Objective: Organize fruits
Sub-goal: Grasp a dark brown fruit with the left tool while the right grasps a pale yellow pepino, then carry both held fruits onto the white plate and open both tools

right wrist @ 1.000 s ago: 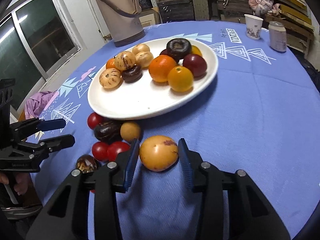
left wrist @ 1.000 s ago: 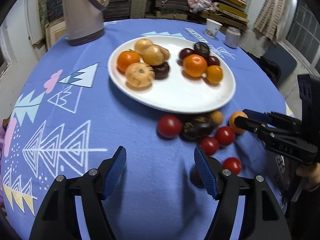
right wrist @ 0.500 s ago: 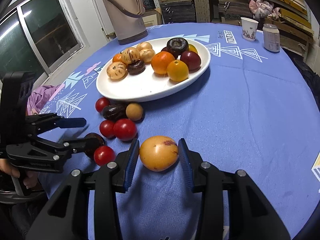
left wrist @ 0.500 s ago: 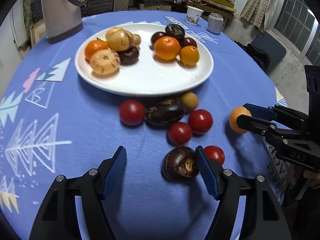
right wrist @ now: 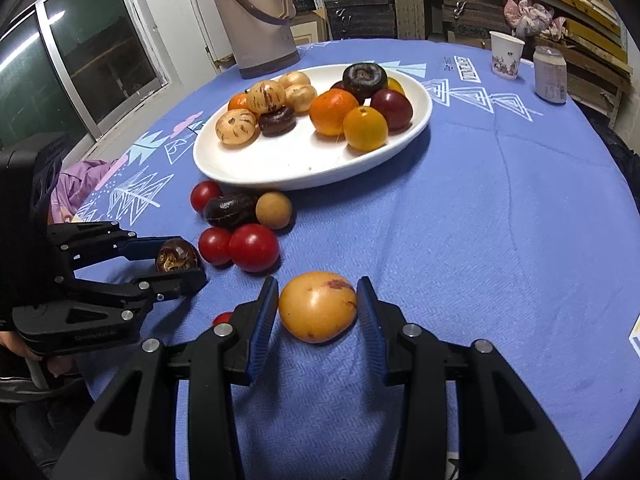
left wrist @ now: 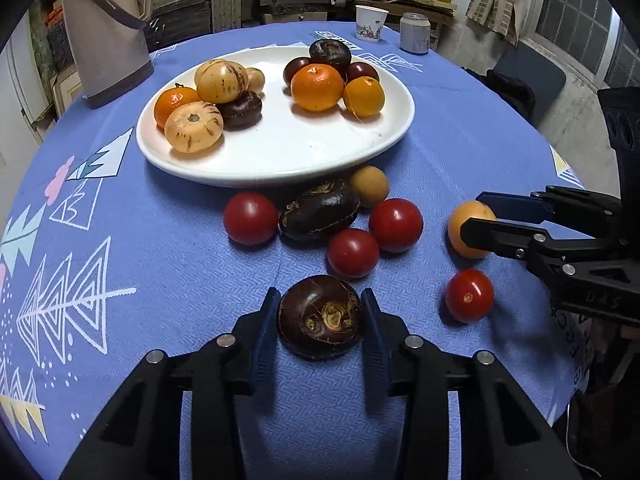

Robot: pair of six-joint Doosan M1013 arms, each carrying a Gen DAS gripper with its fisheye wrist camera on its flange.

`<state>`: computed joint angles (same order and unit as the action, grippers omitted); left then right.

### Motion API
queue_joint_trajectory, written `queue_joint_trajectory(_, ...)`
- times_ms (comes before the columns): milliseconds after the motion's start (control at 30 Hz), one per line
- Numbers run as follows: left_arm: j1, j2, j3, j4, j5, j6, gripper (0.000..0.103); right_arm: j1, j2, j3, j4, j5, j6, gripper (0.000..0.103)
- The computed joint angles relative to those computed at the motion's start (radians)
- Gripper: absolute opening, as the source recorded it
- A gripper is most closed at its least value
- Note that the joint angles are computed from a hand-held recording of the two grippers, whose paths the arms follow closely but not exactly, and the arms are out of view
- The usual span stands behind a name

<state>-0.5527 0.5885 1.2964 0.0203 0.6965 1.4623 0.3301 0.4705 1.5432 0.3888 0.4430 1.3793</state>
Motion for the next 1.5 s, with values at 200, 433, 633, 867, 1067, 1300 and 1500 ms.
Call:
queue_joint_trajectory(200, 0.004, -0.004, 0.008, -0.024, -0.012, 0.015, 0.042, 0.015, 0.013, -0.013, -0.113, 0.013, 0.084, 0.042)
queue_joint_trajectory(433, 0.005, -0.010, 0.019, -0.033, -0.029, 0.024, 0.041, 0.014, 0.012, -0.006, -0.081, -0.002, 0.063, 0.040)
queue_joint_trajectory(633, 0.019, -0.018, 0.017, -0.088, -0.008, 0.032, 0.041, 0.006, -0.008, 0.011, -0.008, -0.029, 0.008, 0.040)
queue_joint_trajectory(867, 0.028, -0.052, 0.026, -0.072, -0.047, 0.021, 0.041, -0.011, -0.045, 0.028, 0.131, -0.063, -0.110, 0.040)
queue_joint_trajectory(1067, 0.040, -0.055, -0.007, -0.062, -0.059, 0.012, 0.041, -0.018, -0.061, 0.015, 0.159, -0.081, -0.155, 0.040)
queue_joint_trajectory(1300, 0.051, -0.016, -0.112, -0.029, -0.030, 0.001, 0.041, -0.022, -0.039, -0.060, 0.169, -0.069, -0.208, 0.040)
queue_joint_trajectory(1500, 0.069, 0.062, -0.248, -0.049, 0.026, -0.024, 0.041, -0.026, 0.038, -0.192, 0.132, -0.016, -0.185, 0.040)
